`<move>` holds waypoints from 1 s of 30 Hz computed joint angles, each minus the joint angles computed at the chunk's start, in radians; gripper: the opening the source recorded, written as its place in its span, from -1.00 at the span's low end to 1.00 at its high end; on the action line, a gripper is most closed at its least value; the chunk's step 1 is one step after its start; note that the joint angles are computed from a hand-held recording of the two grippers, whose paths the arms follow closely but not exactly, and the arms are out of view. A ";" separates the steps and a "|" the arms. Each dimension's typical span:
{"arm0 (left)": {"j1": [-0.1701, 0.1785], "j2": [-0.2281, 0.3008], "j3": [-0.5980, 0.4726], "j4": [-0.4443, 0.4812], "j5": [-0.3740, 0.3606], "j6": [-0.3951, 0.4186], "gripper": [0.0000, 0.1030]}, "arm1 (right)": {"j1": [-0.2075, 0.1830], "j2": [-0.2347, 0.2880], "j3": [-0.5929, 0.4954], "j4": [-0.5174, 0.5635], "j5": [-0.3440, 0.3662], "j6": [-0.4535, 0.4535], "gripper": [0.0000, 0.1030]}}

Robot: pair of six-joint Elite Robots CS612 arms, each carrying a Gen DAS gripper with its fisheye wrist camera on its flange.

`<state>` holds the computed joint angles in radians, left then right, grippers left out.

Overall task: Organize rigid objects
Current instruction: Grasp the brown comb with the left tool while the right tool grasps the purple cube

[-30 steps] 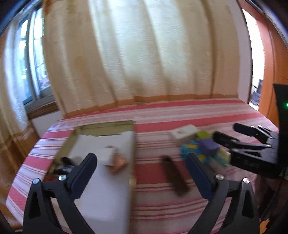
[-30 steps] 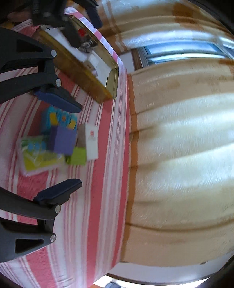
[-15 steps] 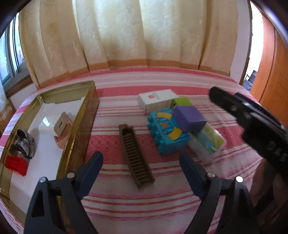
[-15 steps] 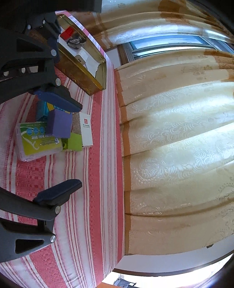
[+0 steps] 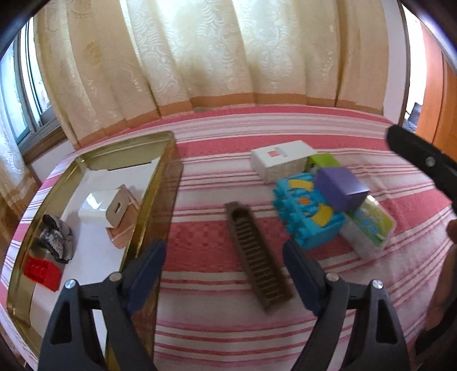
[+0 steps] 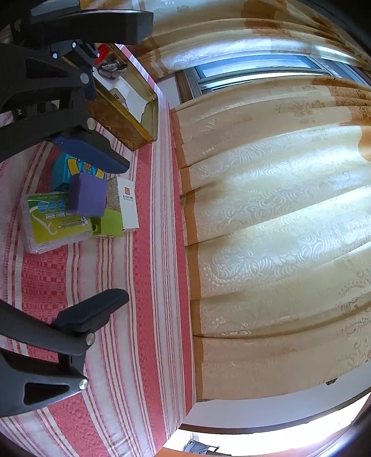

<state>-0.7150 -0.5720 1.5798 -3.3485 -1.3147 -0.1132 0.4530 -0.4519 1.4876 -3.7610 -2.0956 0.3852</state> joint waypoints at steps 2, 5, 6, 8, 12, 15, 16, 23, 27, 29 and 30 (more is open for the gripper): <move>0.007 0.002 -0.006 0.008 0.012 -0.005 0.65 | -0.001 0.000 0.003 -0.006 0.001 0.005 0.65; 0.015 0.004 -0.009 0.006 0.011 -0.013 0.65 | -0.001 -0.001 0.002 0.005 -0.003 0.014 0.65; 0.016 0.004 -0.007 0.003 0.008 -0.015 0.66 | -0.002 -0.001 0.002 0.012 -0.002 0.014 0.65; 0.013 0.000 0.001 0.009 -0.029 -0.025 0.66 | 0.000 -0.003 -0.003 0.042 -0.008 0.009 0.65; -0.013 0.001 0.005 -0.002 -0.020 0.028 0.70 | 0.001 -0.007 -0.008 0.080 -0.022 0.014 0.65; -0.013 0.004 -0.015 0.050 -0.028 0.025 0.57 | -0.003 -0.010 0.001 0.079 -0.009 0.034 0.65; -0.006 0.005 -0.026 0.079 -0.048 0.010 0.48 | -0.005 -0.012 0.003 0.083 -0.004 0.044 0.65; 0.021 0.015 -0.062 0.137 -0.134 -0.048 0.10 | -0.005 -0.015 0.002 0.105 -0.005 0.053 0.65; 0.015 0.013 -0.055 0.118 -0.128 -0.030 -0.53 | -0.010 -0.017 0.006 0.108 0.015 0.062 0.65; 0.015 0.013 -0.054 0.114 -0.125 -0.036 -0.53 | -0.014 -0.019 0.011 0.112 0.025 0.079 0.65; 0.015 0.013 -0.051 0.107 -0.123 -0.042 -0.53 | -0.015 -0.020 0.013 0.112 0.032 0.087 0.65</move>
<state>-0.6998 -0.5592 1.5285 -3.2414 -1.4376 -0.1549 0.4379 -0.4722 1.5008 -3.6486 -2.0636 0.4719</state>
